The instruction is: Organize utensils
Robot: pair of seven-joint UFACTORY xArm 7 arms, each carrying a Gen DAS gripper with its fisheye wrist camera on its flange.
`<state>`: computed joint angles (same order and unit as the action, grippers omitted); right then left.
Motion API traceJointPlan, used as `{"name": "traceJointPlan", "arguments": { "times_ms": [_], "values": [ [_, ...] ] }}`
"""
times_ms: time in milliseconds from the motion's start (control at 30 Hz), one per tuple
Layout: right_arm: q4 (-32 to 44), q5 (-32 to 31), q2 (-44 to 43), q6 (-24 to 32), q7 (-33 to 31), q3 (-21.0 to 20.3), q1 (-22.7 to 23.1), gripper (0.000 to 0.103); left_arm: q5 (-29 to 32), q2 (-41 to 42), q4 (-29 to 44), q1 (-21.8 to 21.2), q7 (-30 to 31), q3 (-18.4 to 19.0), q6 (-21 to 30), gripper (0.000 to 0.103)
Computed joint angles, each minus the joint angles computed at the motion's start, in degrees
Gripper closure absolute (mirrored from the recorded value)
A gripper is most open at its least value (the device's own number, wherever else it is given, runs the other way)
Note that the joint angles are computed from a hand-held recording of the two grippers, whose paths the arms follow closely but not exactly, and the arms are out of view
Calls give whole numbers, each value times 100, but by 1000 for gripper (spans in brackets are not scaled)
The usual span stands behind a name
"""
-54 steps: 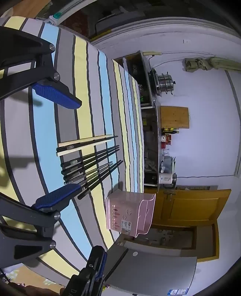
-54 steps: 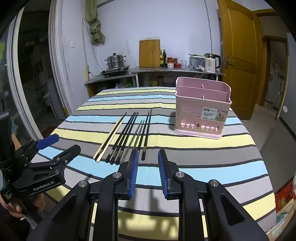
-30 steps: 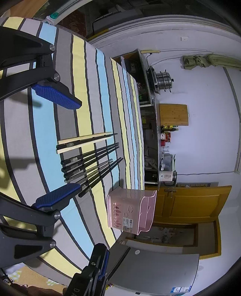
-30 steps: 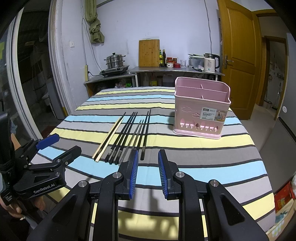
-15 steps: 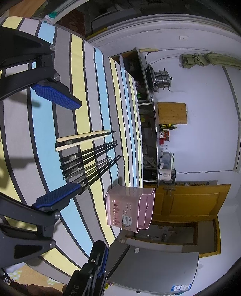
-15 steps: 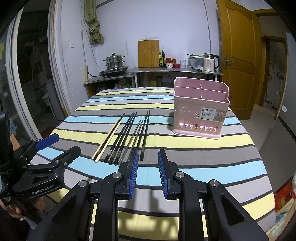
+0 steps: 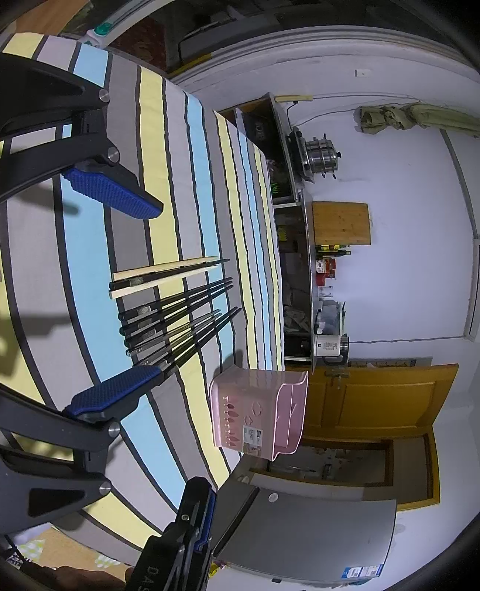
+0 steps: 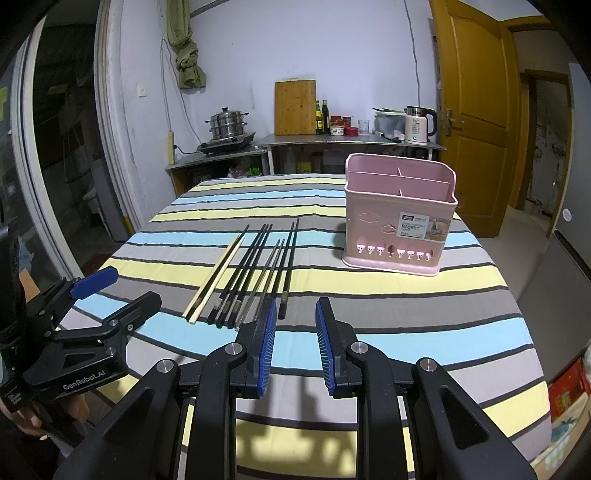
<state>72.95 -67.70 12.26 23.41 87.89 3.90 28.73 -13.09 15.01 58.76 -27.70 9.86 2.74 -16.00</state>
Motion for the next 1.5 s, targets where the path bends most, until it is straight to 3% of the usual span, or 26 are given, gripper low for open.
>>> {"name": "traceJointPlan", "arguments": {
  "times_ms": [1500],
  "values": [
    [-30, -95, 42, -8, 135, 24, -2, 80, 143, 30, 1, 106, -42, -112, 57, 24]
  ]
}}
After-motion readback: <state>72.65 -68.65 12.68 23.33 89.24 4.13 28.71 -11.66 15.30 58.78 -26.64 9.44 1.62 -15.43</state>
